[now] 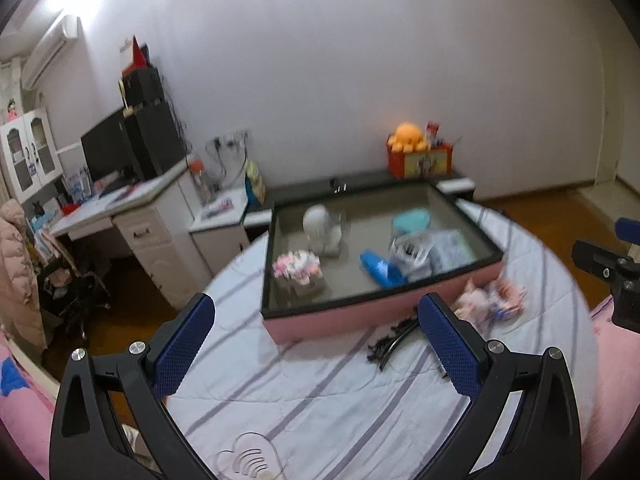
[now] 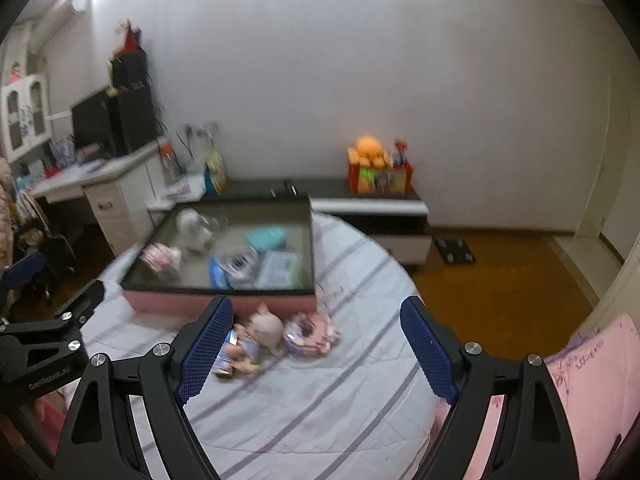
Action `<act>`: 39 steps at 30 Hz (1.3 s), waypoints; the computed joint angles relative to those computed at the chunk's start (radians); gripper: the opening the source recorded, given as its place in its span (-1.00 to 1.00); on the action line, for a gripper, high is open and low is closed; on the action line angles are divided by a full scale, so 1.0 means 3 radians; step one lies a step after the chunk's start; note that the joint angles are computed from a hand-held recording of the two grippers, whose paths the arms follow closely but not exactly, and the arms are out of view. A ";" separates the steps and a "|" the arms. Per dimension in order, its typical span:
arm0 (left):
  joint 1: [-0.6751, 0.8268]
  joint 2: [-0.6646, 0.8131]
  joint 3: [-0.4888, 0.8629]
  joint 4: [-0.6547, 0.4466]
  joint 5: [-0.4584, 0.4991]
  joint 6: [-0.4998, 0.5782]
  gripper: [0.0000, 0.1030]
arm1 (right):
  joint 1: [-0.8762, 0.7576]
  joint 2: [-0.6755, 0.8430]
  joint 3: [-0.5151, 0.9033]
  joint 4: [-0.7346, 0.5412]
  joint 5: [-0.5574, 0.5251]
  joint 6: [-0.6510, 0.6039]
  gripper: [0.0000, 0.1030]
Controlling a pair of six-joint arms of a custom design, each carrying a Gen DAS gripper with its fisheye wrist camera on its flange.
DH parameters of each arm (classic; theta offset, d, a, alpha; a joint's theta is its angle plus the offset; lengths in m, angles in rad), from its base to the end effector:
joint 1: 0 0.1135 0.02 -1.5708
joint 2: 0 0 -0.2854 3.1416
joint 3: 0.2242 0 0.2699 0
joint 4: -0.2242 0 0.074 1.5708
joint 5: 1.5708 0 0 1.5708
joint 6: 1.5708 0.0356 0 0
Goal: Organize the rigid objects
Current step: 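Withdraw both tools from the box back over the bed, then grasp the black hair clips with the left tool while the right tool grasps the pink block kitty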
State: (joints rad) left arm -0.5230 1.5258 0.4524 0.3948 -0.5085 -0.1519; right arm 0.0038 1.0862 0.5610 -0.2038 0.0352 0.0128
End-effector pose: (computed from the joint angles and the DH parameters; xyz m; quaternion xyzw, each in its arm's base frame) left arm 0.2402 -0.1185 0.1300 0.0544 0.8782 0.0759 0.4692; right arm 0.2265 -0.0004 0.2130 0.0113 0.9125 -0.0127 0.4086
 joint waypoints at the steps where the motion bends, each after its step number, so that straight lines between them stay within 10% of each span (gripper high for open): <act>1: 0.0028 0.0144 0.0061 0.0019 0.0033 -0.0011 1.00 | -0.0041 0.0203 0.0033 0.0053 -0.0014 -0.0012 0.69; 11: 0.0167 0.1340 0.0742 -0.0113 0.0322 0.0102 1.00 | -0.0146 0.1744 0.0440 0.0321 -0.0053 -0.0143 0.69; 22: 0.0274 0.1927 0.1188 -0.0229 0.0674 0.0219 0.98 | -0.0122 0.2259 0.0620 0.0545 -0.0159 -0.0254 0.71; 25: 0.0353 0.1926 0.1178 -0.0188 0.0957 0.0232 0.73 | -0.0177 0.2276 0.0591 0.0653 -0.0252 -0.0300 0.70; 27: 0.0465 0.1853 0.1111 -0.0163 0.1488 0.0289 -0.17 | -0.0197 0.2243 0.0548 0.0696 -0.0296 -0.0340 0.43; 39: 0.0256 0.1708 0.1037 -0.0248 0.1240 0.0255 -0.45 | -0.0225 0.2163 0.0533 0.0616 -0.0360 -0.0283 0.19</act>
